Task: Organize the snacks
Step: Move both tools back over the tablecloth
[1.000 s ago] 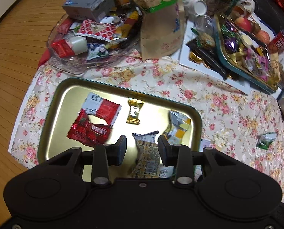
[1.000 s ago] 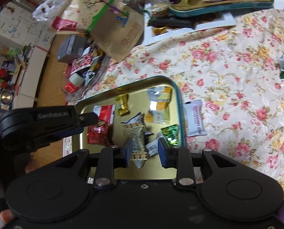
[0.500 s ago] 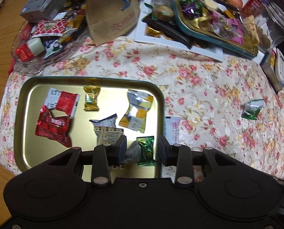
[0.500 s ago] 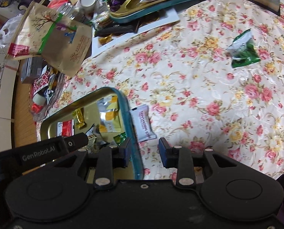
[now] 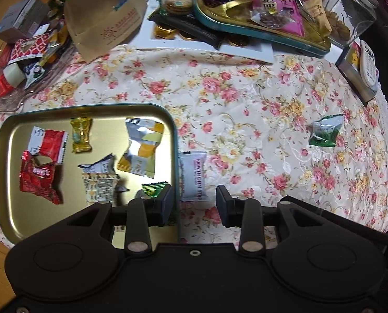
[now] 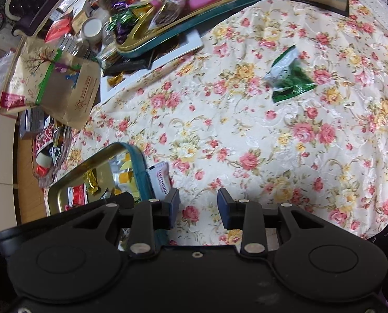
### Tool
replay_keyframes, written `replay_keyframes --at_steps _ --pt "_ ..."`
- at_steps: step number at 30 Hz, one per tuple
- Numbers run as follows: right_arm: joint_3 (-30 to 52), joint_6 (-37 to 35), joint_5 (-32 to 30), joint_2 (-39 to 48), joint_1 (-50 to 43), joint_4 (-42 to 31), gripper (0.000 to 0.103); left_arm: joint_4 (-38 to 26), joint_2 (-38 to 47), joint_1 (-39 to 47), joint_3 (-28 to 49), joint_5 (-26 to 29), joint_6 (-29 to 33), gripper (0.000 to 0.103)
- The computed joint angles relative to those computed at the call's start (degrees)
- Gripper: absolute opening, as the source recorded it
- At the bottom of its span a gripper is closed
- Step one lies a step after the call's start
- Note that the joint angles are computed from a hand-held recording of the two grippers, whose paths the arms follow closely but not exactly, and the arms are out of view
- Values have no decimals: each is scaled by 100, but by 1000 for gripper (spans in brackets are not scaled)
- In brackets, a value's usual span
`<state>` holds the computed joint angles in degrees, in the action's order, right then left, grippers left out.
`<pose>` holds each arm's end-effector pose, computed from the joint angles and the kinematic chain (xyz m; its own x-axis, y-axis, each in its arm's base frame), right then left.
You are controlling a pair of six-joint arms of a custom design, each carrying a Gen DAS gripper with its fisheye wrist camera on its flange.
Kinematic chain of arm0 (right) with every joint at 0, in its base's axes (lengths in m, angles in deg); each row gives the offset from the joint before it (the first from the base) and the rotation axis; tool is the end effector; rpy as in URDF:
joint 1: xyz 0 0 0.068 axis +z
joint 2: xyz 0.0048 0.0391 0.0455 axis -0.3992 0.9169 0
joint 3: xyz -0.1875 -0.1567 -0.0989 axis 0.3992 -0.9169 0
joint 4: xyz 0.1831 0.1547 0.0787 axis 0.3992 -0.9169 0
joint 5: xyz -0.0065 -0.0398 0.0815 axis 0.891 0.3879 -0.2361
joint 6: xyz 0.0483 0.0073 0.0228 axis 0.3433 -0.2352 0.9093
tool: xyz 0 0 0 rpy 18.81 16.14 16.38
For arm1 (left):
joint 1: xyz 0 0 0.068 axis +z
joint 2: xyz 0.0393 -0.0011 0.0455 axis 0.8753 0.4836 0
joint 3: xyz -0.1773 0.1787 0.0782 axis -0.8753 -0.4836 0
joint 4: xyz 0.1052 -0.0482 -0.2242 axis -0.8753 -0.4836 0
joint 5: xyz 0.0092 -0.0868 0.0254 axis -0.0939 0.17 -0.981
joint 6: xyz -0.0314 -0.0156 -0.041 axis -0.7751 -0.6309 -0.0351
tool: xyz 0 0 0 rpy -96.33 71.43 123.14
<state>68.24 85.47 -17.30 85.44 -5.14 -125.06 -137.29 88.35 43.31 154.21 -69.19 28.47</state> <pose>0.1811 0.0579 0.2466 -0.4642 0.8752 -0.1361 0.7877 0.4782 0.3884 0.3293 -0.1123 0.2429 -0.7659 0.6160 -0.1840 0.6396 0.7591 -0.1210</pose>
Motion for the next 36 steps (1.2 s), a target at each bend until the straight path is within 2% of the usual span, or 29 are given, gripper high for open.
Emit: replay_keyframes --at_steps 9,18,26,30,32,36 --pt "-258 17 19 -698 -333 -361 36 304 -62 -472 -488 -39 -167 44" --pt "-408 -99 -68 -1419 -889 -724 36 807 66 -785 -1179 -557 -291 44" --pt "-381 -186 -139 -1703 -1092 -858 36 1213 147 -693 -1511 -840 -342 45" --pt "-342 -126 -128 -1720 -1044 -850 36 1230 307 -489 -1394 -629 -269 44" --pt "-322 -95 -98 -1716 -1010 -857 36 1168 380 -397 -1304 -557 -282 39" --pt "-308 -72 -69 -1693 -963 -850 36 1150 488 -193 -1184 -458 -251 37"
